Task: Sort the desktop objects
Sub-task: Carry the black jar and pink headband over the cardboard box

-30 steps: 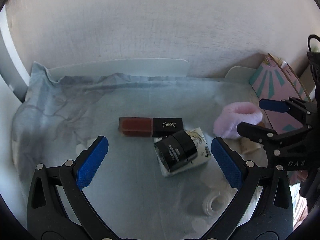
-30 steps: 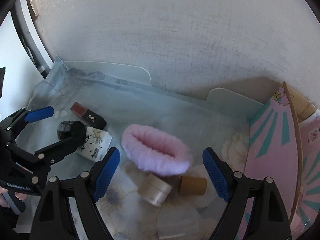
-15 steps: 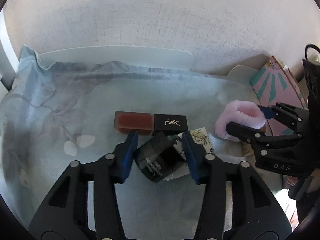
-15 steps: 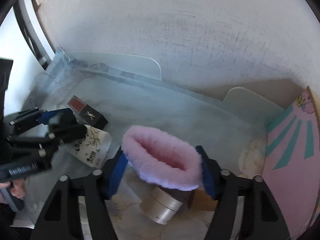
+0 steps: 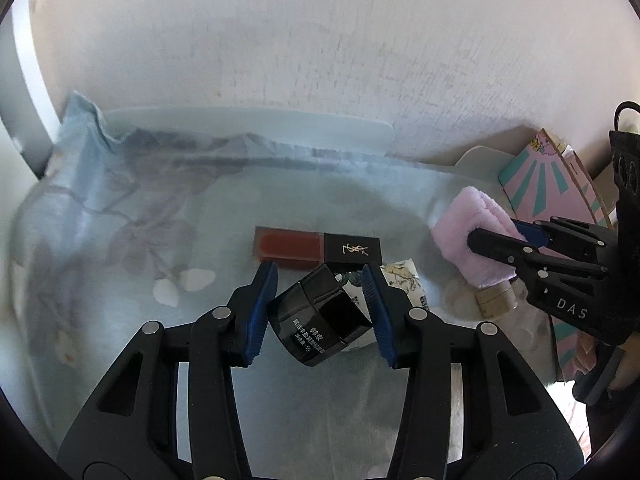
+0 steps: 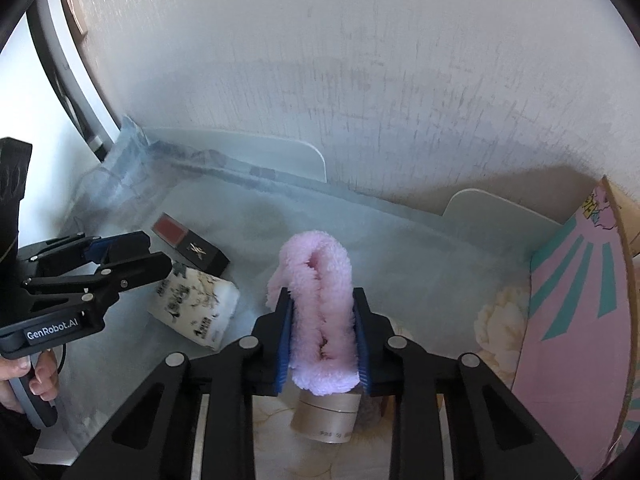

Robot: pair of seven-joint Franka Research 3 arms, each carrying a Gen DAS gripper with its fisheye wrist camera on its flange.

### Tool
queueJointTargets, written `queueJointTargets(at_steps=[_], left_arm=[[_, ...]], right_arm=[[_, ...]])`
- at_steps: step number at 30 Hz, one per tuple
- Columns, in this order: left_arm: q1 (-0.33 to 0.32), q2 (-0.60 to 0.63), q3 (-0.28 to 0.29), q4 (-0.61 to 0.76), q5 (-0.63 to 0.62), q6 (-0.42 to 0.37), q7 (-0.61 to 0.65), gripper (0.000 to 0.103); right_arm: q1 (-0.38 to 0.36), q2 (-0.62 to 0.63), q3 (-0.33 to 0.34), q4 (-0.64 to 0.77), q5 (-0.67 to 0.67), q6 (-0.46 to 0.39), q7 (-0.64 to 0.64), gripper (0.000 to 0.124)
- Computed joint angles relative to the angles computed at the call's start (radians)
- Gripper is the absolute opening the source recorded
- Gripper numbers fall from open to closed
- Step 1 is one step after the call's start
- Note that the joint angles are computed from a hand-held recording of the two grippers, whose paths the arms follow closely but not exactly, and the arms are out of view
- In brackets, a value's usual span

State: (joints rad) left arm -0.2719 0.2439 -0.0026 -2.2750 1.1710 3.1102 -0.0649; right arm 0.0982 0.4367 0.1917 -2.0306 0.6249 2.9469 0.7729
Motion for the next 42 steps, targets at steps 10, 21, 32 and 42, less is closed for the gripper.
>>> queueJointTargets(at_steps=[10,21,32,42], left_arm=[[0.065,-0.160,-0.130,-0.060,-0.300,-0.119,0.270,0.041],[0.037,-0.216,-0.215,0.063,-0.482,-0.281,0.425,0.041],[-0.092,-0.039,-0.242,0.384,-0.513,-0.397,0.505,0.041],[-0.227,0.210,-0.234,0.712,-0.616,-0.473,0.647,0.041]], right_arm=[[-0.033,-0.118,0.023,-0.031,0.118,-0.055,-0.086,0.024],[-0.021,-0.280,-0.114,-0.058,0.169,-0.189,-0.118,0.024],[-0.081,-0.380,-0.243,-0.086,-0.007,-0.329,0.028,0.024],[-0.165,-0.423,-0.296,-0.162,0.056,-0.414,-0.073,0.024]])
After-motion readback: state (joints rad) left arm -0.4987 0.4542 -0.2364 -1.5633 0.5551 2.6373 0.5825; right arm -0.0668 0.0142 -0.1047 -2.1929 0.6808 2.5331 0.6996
